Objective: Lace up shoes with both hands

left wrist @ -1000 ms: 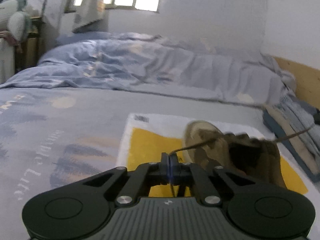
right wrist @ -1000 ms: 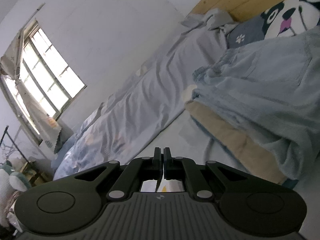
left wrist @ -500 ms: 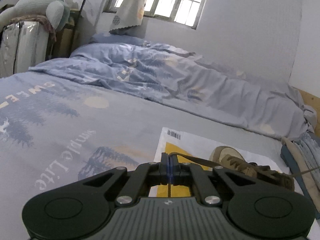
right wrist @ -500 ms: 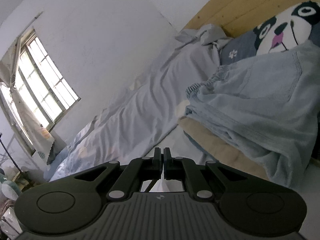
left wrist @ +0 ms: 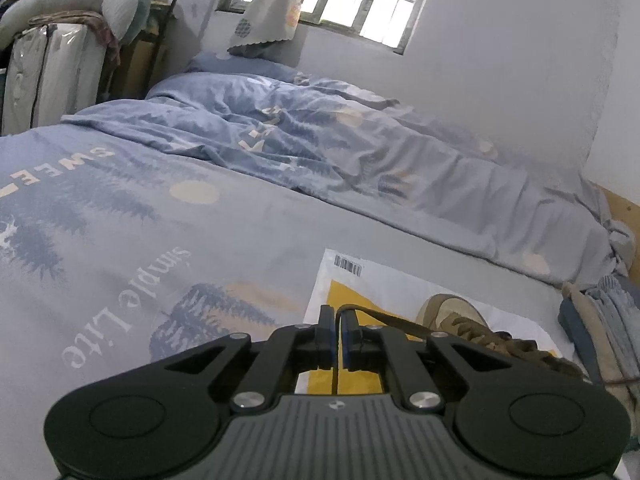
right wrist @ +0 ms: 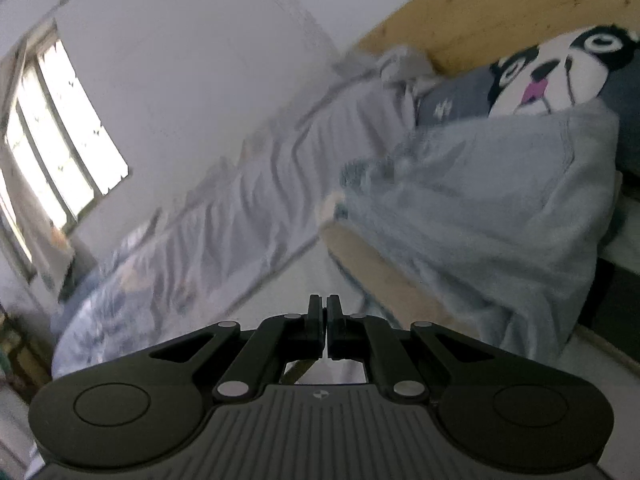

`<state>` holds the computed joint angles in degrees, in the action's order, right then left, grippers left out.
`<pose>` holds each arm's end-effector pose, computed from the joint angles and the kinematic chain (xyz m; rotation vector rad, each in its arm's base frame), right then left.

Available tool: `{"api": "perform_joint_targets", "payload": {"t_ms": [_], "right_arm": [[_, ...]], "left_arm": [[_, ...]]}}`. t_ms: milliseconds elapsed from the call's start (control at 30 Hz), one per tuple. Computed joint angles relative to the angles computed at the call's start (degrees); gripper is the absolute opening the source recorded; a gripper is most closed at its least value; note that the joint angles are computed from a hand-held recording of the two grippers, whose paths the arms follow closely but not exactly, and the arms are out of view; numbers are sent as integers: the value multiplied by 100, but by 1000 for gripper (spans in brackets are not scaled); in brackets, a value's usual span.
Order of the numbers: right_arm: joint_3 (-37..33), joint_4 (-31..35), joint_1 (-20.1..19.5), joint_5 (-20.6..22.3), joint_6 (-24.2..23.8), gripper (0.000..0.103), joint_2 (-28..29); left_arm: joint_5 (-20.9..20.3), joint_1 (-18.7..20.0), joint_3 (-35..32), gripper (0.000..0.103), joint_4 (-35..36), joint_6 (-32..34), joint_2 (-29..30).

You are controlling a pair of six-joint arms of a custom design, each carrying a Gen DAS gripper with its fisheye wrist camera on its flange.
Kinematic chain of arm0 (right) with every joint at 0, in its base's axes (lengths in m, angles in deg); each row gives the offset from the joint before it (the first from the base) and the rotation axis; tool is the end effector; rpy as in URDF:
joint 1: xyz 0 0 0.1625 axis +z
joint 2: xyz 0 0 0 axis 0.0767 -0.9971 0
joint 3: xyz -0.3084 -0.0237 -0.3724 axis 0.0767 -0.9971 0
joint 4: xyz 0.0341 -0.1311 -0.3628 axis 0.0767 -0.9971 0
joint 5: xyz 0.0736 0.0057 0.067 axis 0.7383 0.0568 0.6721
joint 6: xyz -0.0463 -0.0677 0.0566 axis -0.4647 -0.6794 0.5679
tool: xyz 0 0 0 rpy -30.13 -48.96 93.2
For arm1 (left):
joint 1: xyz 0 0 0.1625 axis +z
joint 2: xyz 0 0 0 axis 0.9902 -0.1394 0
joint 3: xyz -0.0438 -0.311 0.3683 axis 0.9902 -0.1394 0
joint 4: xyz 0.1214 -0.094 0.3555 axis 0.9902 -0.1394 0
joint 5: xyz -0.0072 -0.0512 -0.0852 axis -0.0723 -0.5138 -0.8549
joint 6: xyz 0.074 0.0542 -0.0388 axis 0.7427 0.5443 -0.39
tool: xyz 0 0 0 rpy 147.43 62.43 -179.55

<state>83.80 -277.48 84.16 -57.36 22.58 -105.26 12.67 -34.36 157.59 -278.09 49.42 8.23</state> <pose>0.0907 -0.5062 0.2877 -0.1300 -2.2124 1.7049 -0.1676 -0.5011 0.1640 0.2087 2.2643 -1.4577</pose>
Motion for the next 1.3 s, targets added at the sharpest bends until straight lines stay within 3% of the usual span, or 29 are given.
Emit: {"api": "perform_joint_targets", "payload": {"t_ms": [100, 233, 300, 400, 467, 533, 633, 733, 800, 933, 967, 1167, 1300], "right_arm": [[42, 245, -22, -2, -117, 2, -57], [74, 269, -7, -62, -425, 6, -95], [82, 333, 17, -213, -605, 25, -103], [114, 153, 72, -425, -786, 33, -62], [110, -118, 123, -606, -940, 40, 7], [103, -378, 167, -729, -1096, 46, 76], [101, -567, 223, -792, -1354, 49, 151], [88, -746, 322, -788, -1807, 57, 290], [76, -855, 406, -796, -2077, 70, 402], [132, -1091, 536, -641, -2471, 83, 593], [152, -1176, 564, -602, -2580, 91, 644], [258, -1209, 718, -440, -2744, 92, 823], [332, -1465, 898, -367, -2771, 94, 1003]], "left_arm": [[-63, -1, -8, 6, 1, -47, -7], [-58, -30, -28, 37, -203, -4, 36], [25, -58, -50, 46, -372, 32, 76], [214, -102, -98, 50, -610, 89, 130], [352, -132, -138, 67, -763, 144, 168], [472, -156, -174, 73, -921, 262, 208], [467, -128, -185, 76, -730, 249, 169], [485, -118, -183, 86, -409, 117, 115], [565, -148, -206, 91, -472, 258, 146], [573, -217, -123, 98, -874, 656, 182], [560, -236, -82, 99, -949, 695, 175], [368, -239, 205, 100, -606, 371, -37], [410, -269, 398, 100, -636, 512, -132]]}}
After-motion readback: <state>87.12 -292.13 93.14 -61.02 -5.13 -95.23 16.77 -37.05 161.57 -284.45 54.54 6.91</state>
